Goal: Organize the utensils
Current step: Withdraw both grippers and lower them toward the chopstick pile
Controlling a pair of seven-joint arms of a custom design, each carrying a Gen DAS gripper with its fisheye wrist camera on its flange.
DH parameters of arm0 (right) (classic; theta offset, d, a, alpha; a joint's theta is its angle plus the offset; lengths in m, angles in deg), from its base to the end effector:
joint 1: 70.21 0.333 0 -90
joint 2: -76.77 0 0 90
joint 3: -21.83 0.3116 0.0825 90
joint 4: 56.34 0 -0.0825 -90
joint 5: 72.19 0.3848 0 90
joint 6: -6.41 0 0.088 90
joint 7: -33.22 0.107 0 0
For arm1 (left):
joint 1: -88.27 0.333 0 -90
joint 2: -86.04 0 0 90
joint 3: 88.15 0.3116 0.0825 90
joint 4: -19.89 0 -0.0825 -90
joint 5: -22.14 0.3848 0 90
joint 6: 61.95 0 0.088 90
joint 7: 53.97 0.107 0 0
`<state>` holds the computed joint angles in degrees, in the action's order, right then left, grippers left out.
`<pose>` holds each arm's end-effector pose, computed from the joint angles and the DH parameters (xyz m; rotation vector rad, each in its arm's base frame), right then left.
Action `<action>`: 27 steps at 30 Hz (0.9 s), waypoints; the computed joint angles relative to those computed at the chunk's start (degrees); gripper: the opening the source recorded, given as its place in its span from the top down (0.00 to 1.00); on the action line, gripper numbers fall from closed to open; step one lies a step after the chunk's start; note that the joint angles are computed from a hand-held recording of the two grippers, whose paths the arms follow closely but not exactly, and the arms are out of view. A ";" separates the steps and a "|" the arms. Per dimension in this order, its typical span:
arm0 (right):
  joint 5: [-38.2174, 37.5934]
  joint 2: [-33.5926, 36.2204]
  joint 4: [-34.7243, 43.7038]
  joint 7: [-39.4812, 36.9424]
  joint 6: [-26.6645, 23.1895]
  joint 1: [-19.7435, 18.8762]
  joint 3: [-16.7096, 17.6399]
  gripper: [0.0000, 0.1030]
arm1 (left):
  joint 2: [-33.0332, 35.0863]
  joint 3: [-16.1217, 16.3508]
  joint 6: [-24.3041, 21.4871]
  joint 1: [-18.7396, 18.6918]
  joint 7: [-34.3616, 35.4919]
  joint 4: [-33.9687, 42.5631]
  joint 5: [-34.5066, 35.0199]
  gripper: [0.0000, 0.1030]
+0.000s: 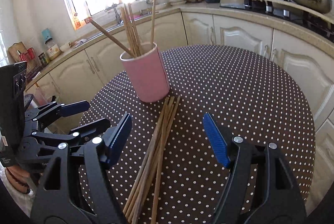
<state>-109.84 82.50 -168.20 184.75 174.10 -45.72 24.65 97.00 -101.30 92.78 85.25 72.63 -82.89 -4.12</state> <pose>0.5380 0.3200 0.5172 -1.5867 1.6166 -0.5006 0.6410 -0.1590 0.5200 -1.2696 2.2845 -0.9734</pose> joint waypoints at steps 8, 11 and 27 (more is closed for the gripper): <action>7.72 0.92 -1.35 -6.31 0.11 -0.68 0.55 0.31 | 3.30 -0.04 -4.40 -0.50 -3.42 3.14 2.59 0.30; 10.42 1.39 -1.54 -8.60 0.20 -0.84 0.63 0.31 | 5.26 -0.39 -7.29 -0.13 -4.49 5.55 2.20 0.30; 23.34 2.86 -2.12 -19.56 0.48 -2.04 1.06 0.32 | 11.81 0.12 -14.51 -2.38 -11.69 12.90 11.64 0.50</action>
<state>-86.50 85.36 -170.31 165.19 174.58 -47.76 25.71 108.82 -101.18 78.27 82.87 60.93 -69.99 7.51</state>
